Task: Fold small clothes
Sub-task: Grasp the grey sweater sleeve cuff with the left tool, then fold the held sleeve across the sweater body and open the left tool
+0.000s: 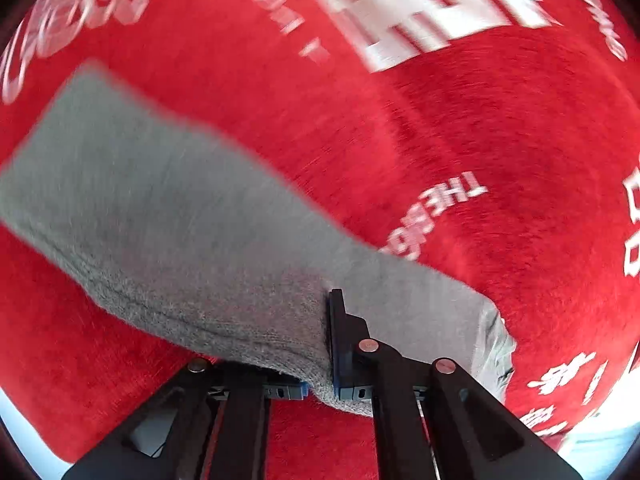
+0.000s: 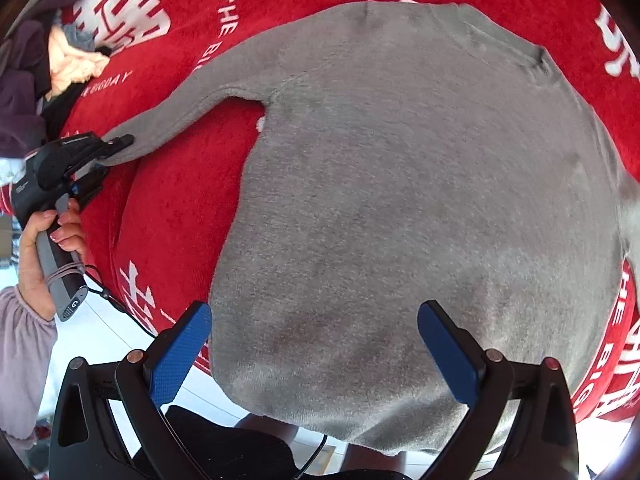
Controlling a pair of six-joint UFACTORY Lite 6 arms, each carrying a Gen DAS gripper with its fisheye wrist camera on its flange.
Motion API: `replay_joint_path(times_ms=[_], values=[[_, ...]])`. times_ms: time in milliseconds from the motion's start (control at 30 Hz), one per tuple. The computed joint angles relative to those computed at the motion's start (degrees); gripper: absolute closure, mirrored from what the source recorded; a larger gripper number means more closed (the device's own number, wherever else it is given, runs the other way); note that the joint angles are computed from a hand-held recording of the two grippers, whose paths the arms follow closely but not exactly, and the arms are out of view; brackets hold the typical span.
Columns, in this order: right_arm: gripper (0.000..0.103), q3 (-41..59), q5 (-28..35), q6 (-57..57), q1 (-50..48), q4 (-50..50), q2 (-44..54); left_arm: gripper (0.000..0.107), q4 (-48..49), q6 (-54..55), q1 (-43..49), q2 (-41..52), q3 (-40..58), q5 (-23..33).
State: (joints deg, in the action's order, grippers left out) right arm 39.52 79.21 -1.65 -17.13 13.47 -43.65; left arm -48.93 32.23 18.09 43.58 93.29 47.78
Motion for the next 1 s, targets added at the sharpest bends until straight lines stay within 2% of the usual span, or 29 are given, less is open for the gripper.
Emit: replay_joint_path(times_ms=[167, 267, 367, 467, 667, 767, 867, 933, 1000], values=[[0.0, -1.41, 3.97, -11.95, -14.6, 1.22, -1.8, 0.099, -3.09, 4.24, -4.75, -7.94, -0.31, 0.5], [0.0, 0.55, 6.19, -22.89, -27.66, 1.94, 0.33, 0.099, -5.53, 4.72, -11.11, -12.36, 0.36, 0.2], [0.0, 4.41, 7.5, -34.71, -42.4, 2.51, 5.35, 0.099, -5.9, 3.36, -21.25, -15.05, 3.18, -1.5], [0.0, 7.74, 6.76, -42.45, -52.53, 2.4, 10.84, 0.099, -4.33, 1.56, -31.67, -15.51, 6.3, -3.18], [0.0, 16.07, 2.15, -53.28, -70.24, 1.76, 26.93, 0.099, 4.72, -9.21, -54.12, -6.16, 16.08, -7.88], [0.0, 18.92, -1.54, -55.13, -75.1, 0.44, 34.06, 0.099, 18.37, -20.99, -62.89, 0.98, 22.08, -9.54], [0.0, 22.02, -4.43, -56.22, -78.29, -1.15, 40.65, 0.098, 32.15, -33.28, -68.81, 7.98, 28.43, -6.5], [0.0, 23.81, -6.21, -56.95, -79.64, -2.1, 43.95, 0.097, 34.62, -35.51, -69.85, 7.29, 25.63, -6.81], [0.0, 25.67, -6.97, -57.13, -80.11, -2.43, 46.36, 0.064, 36.68, -37.41, -70.41, 5.13, 23.5, -5.92]])
